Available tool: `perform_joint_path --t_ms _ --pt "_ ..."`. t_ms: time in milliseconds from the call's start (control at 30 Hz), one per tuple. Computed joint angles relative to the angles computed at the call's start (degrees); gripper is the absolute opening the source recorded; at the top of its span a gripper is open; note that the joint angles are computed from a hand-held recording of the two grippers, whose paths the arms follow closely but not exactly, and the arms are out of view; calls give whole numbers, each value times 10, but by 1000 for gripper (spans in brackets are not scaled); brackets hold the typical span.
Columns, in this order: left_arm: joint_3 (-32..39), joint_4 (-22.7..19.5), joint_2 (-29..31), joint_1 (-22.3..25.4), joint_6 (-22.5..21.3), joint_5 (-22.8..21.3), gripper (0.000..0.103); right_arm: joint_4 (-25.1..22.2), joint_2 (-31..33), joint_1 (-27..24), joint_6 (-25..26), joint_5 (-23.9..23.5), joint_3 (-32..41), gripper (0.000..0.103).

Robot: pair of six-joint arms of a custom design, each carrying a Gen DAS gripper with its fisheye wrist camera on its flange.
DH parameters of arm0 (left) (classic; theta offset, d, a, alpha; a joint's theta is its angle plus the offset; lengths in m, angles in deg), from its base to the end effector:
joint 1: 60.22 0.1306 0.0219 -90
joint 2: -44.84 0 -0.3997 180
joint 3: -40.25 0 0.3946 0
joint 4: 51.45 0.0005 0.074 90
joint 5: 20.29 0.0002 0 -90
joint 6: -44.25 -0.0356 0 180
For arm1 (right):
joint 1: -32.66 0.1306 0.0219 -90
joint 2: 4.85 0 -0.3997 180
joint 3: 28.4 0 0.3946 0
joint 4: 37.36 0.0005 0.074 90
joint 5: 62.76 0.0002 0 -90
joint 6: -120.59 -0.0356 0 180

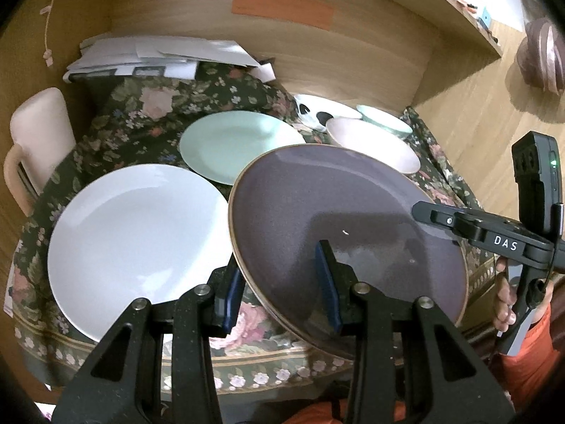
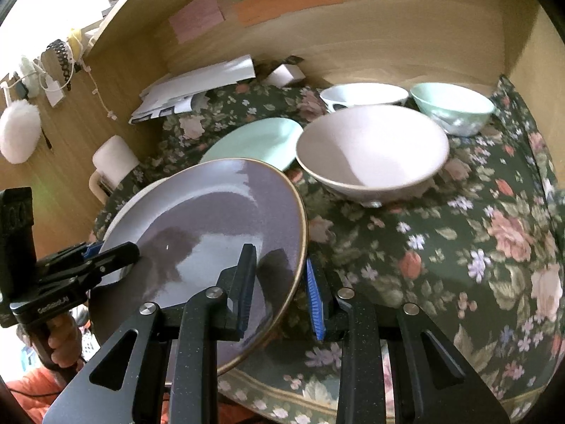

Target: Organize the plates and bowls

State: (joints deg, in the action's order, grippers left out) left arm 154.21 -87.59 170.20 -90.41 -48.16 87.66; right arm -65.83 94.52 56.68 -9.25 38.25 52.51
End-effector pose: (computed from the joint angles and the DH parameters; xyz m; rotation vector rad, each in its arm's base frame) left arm 0.6103 -0.3683 0.2989 0.8248 2.2897 -0.5990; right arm 0.4921 0.2113 0.3203 0.4189 2.3547 0.3033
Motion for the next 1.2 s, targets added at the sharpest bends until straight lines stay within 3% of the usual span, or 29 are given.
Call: perform_joint_path --t_ms 833,1200 --pt "101 -75 88 -22 -4 -8 39 12 12 -35 -32 -32 -38 25" --pt "126 -95 104 -24 -5 -14 39 -4 20 -34 -17 -13 -28 26"
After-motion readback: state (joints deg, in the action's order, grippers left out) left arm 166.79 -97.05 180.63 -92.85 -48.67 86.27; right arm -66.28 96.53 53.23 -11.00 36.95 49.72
